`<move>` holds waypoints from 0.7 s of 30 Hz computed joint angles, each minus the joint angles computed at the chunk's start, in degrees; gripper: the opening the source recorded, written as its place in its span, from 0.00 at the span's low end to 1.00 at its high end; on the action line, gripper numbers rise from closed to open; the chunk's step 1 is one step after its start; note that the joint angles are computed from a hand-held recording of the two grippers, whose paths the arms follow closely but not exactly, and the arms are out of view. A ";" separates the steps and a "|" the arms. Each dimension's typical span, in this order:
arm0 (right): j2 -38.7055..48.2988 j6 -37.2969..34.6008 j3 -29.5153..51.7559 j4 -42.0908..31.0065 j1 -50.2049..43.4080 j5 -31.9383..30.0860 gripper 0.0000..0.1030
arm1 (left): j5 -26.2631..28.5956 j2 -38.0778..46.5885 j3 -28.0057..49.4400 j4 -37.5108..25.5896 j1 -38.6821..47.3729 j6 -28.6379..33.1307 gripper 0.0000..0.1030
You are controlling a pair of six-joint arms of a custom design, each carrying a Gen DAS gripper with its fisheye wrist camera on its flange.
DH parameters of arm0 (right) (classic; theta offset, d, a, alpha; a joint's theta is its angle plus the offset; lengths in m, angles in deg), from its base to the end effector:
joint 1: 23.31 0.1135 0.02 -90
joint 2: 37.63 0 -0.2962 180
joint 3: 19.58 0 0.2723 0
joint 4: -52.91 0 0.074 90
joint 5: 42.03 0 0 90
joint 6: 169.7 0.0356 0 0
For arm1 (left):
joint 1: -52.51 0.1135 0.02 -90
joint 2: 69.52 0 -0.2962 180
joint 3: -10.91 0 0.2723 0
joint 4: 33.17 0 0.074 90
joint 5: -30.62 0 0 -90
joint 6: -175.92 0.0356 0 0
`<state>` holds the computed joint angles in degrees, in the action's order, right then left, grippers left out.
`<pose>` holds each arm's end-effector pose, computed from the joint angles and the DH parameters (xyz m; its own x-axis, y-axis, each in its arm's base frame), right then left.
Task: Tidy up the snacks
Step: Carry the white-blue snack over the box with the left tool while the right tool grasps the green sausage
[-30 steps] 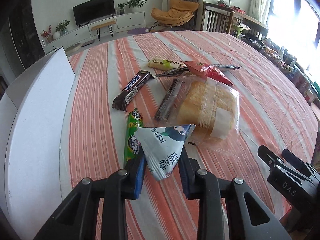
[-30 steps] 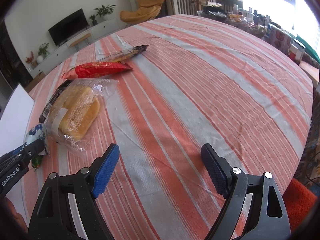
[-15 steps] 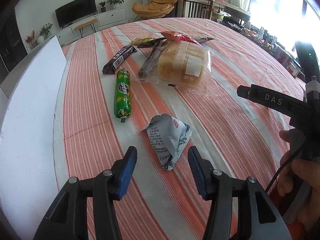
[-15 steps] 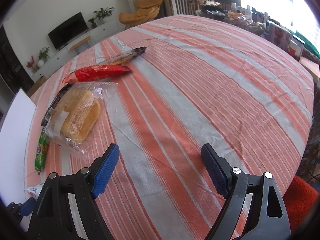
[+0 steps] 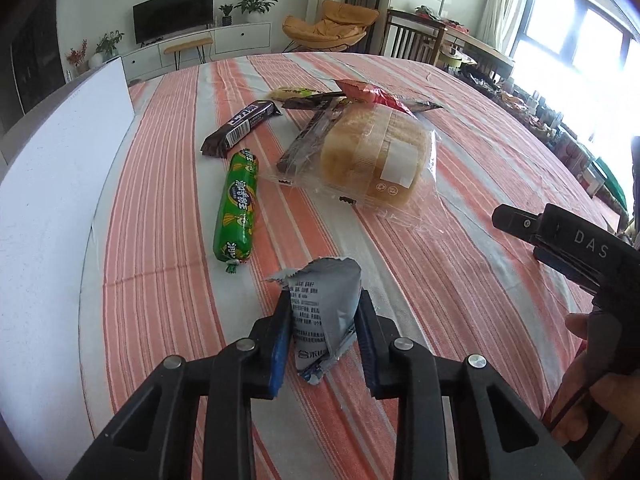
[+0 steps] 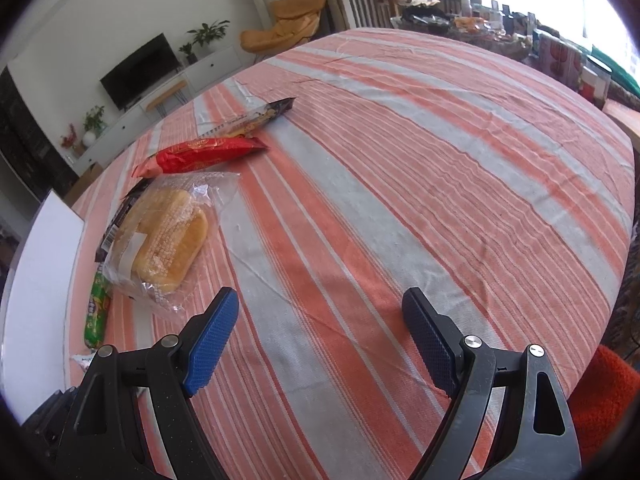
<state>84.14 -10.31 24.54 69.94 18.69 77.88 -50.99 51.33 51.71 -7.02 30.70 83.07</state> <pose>0.2241 0.1779 0.0079 -0.6007 0.5509 -0.5794 0.4659 0.8301 0.3063 0.2611 -0.1101 0.0113 -0.7715 0.2557 -0.5826 0.4095 0.9004 -0.1470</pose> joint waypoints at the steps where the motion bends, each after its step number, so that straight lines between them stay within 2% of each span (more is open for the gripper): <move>1: 0.47 -0.33 -3.17 7.97 -0.69 -1.70 0.84 | 2.18 -1.47 -1.55 0.36 1.42 -0.52 0.28; 4: 7.21 -2.38 -10.74 36.83 -3.66 -11.92 0.84 | 9.02 -10.33 -6.58 -2.76 5.72 -1.06 0.28; 5: 8.90 -3.56 -11.10 41.92 -4.53 -17.16 0.84 | 11.64 -15.14 -8.35 -5.58 7.39 -0.91 0.28; 6: 9.50 -5.02 -10.54 43.70 -5.14 -22.33 0.84 | 13.96 -20.11 -9.81 -8.93 9.09 -0.51 0.28; 8: 8.41 -6.85 -7.73 41.42 -5.04 -29.93 0.84 | 18.08 -31.74 -12.28 -17.35 13.23 1.30 0.28; 11: 5.71 -9.95 1.42 29.97 -4.03 -39.06 0.84 | 22.01 -46.62 -13.34 -30.07 20.83 6.24 0.28; 15: 8.11 -15.97 24.98 -2.09 -3.52 -42.10 0.81 | 28.35 -54.74 -11.25 -41.80 33.41 13.63 0.28; 17: 12.53 -19.09 37.96 -16.34 -3.30 -39.39 0.80 | 29.82 -57.12 -11.11 -44.47 38.20 16.21 0.28; 19: 17.21 -21.08 49.79 -28.41 -2.78 -35.69 0.59 | 30.70 -57.18 -11.03 -45.47 42.23 18.96 0.28; 21: 20.48 -21.60 58.69 -37.40 -2.30 -31.49 0.53 | 31.26 -55.64 -10.93 -45.67 45.34 21.40 0.28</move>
